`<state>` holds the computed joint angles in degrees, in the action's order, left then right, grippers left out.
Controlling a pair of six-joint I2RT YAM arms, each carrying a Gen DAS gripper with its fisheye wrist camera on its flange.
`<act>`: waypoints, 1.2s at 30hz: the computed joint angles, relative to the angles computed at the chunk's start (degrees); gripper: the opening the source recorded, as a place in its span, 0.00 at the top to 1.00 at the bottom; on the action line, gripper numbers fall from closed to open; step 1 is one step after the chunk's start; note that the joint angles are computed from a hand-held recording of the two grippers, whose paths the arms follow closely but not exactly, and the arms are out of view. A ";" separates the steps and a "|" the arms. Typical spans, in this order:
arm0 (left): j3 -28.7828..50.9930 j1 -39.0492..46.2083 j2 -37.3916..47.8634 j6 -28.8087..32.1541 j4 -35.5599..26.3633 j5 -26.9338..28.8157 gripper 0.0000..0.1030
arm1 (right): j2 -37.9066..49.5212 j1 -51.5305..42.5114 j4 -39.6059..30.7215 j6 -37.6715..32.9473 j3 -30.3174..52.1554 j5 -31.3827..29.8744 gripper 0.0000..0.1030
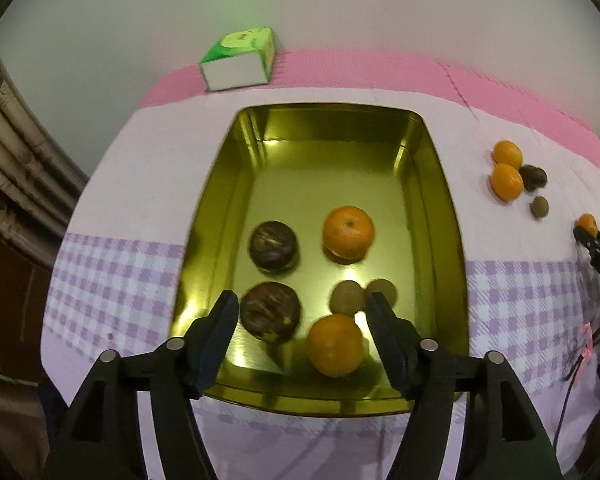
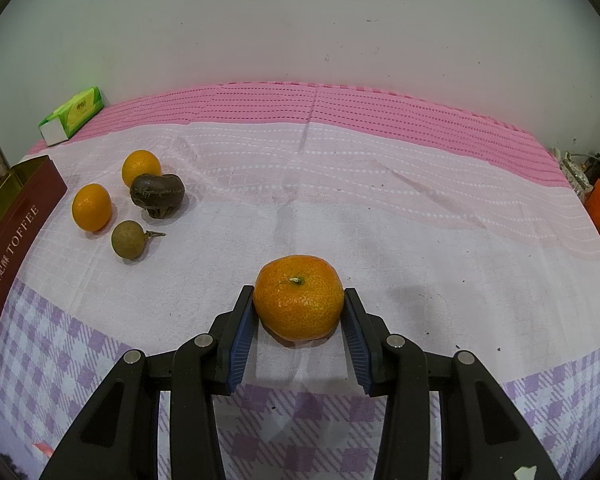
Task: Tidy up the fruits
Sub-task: 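Carry the mandarin into the tin tray and open the left gripper, then carry the held mandarin into the tin tray and open the right gripper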
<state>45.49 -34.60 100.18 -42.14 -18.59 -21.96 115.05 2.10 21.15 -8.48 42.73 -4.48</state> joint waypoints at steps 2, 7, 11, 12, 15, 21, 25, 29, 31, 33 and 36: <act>-0.73 0.48 -0.86 0.33 0.08 -0.33 0.32 | 0.20 -0.28 0.06 0.15 0.07 -0.30 0.62; -2.69 2.46 -3.80 1.97 0.01 -1.97 0.29 | 0.49 -0.62 -0.09 0.21 0.45 -0.23 0.62; -4.22 3.99 -6.17 2.49 -0.45 -2.81 0.28 | 0.33 0.09 -0.89 1.12 0.94 0.69 0.62; -4.73 4.70 -6.77 2.56 -0.27 -2.80 0.28 | 0.32 -0.01 -1.14 0.98 1.09 0.94 0.63; -5.51 5.61 -7.97 2.36 -0.20 -2.92 0.28 | 0.34 0.11 -1.82 1.40 1.52 1.45 0.63; -6.75 6.85 -8.26 2.33 0.67 -3.76 0.25 | -0.15 1.10 -2.72 1.68 1.62 3.80 0.63; -7.60 8.35 -8.81 2.26 1.49 -2.74 0.25 | -1.88 2.40 -3.41 2.35 0.79 4.98 0.64; -8.21 9.68 -9.65 1.91 1.79 -2.46 0.24 | -5.66 4.97 -5.65 2.80 0.00 4.58 0.64; -8.56 10.00 -10.36 1.54 1.70 -2.46 0.23 | -7.38 6.62 -6.63 2.89 -0.06 4.24 0.64; -8.76 10.09 -11.05 1.14 1.37 -2.95 0.22 | -9.36 9.37 -8.82 3.58 0.53 3.33 0.64; -9.21 10.28 -12.12 0.72 1.12 -3.53 0.22 | -11.20 14.07 -11.41 4.46 1.78 2.12 0.64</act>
<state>36.28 -24.32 88.06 -41.43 -17.47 -25.49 103.85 16.18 9.74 -4.02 44.51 -2.36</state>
